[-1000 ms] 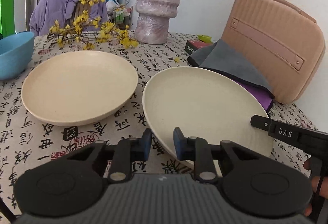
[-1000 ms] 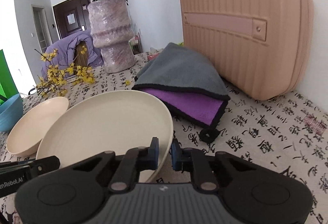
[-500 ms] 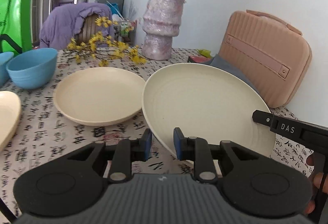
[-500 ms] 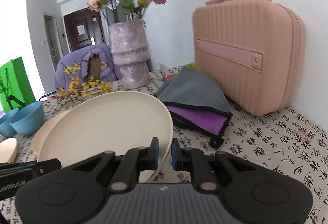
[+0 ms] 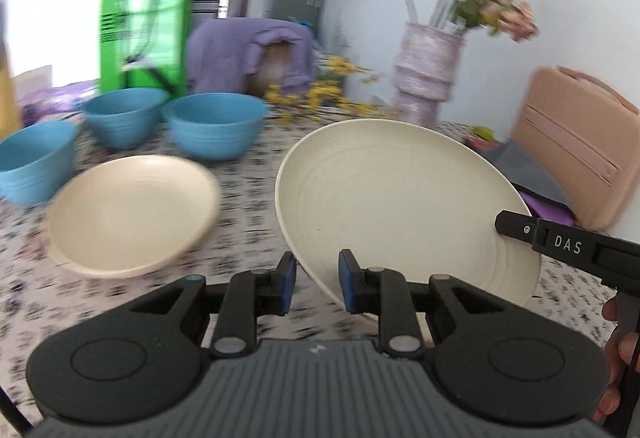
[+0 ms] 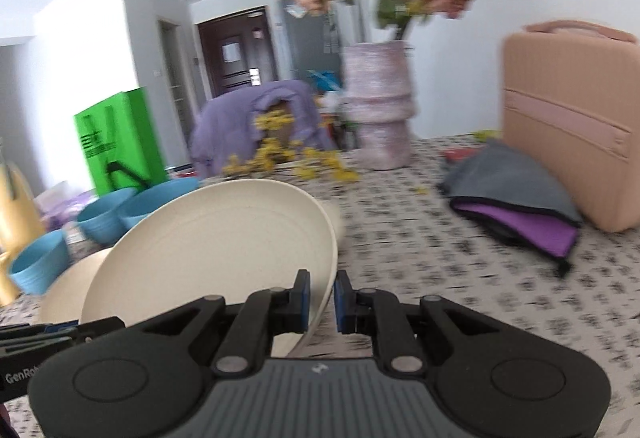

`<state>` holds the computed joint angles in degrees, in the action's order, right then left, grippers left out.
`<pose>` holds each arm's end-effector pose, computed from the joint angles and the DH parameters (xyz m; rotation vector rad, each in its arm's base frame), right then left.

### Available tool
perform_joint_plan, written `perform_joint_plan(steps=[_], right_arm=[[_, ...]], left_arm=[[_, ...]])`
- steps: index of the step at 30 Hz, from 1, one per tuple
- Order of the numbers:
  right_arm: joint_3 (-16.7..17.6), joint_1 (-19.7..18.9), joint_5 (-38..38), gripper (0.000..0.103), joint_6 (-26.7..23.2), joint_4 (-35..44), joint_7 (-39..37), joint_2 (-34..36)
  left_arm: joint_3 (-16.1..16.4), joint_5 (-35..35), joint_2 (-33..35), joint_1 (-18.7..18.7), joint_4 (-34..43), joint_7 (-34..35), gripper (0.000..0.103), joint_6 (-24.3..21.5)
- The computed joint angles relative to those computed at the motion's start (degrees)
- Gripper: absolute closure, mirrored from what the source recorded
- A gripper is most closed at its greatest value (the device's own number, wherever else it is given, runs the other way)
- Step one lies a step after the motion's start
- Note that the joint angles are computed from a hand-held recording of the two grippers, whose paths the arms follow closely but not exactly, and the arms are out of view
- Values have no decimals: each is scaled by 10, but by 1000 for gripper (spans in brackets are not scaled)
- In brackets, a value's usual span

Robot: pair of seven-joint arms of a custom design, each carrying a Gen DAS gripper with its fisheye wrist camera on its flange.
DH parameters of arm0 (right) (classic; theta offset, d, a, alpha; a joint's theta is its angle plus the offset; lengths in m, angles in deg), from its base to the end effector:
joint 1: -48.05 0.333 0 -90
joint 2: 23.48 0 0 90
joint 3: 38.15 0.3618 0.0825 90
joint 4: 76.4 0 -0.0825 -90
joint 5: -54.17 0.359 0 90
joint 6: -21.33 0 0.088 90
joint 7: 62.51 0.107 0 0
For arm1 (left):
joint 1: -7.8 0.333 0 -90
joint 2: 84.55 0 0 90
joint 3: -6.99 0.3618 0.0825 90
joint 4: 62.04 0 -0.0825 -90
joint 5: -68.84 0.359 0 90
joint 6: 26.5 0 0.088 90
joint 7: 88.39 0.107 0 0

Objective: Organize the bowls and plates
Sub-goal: 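Lift and carry both cream plates toward the black paper bag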

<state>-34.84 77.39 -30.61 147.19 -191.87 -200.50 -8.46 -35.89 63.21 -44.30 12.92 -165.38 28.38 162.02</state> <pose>0.5251 0.2922 0.4010 -0.9416 2.0576 -1.1527 0.6350 -0.3215 0.3951 -1.1205 2.2848 -1.3291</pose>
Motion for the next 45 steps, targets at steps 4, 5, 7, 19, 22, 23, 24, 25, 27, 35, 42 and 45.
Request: perform_joint_plan(steps=[4, 5, 7, 19, 22, 23, 24, 25, 27, 35, 42, 45], right_arm=[[0, 8, -7, 91, 30, 65, -29, 47], [-4, 11, -8, 90, 36, 77, -35, 56], [-9, 22, -6, 90, 49, 112, -49, 80], [-57, 85, 44, 90, 131, 334, -168, 226], [-62, 96, 73, 90, 149, 391, -210, 265], [-62, 99, 88, 90, 153, 415, -231, 280], [-62, 101, 100, 90, 158, 432, -248, 292], [-62, 103, 113, 90, 164, 451, -264, 304], [-63, 109, 139, 90, 167, 489, -300, 329], [-69, 131, 243, 89, 166, 609, -413, 410], [-86, 148, 328, 89, 150, 694, -490, 465], [-94, 152, 361, 88, 147, 719, -519, 482]], left_arm=[[-5, -4, -11, 40, -20, -12, 80, 17], [-8, -1, -13, 51, -25, -16, 80, 23], [-10, 7, -17, 72, -36, -26, 80, 36], [7, 86, -40, 172, -86, -118, 80, 84], [16, 107, -45, 195, -97, -142, 80, 87], [17, 114, -46, 204, -102, -150, 80, 91], [25, 116, -50, 206, -108, -159, 80, 95], [33, 117, -54, 206, -113, -169, 80, 98], [39, 126, -60, 218, -126, -190, 80, 103], [67, 176, -77, 248, -161, -256, 80, 118], [94, 209, -84, 250, -174, -295, 80, 123], [110, 209, -84, 238, -171, -301, 80, 121]])
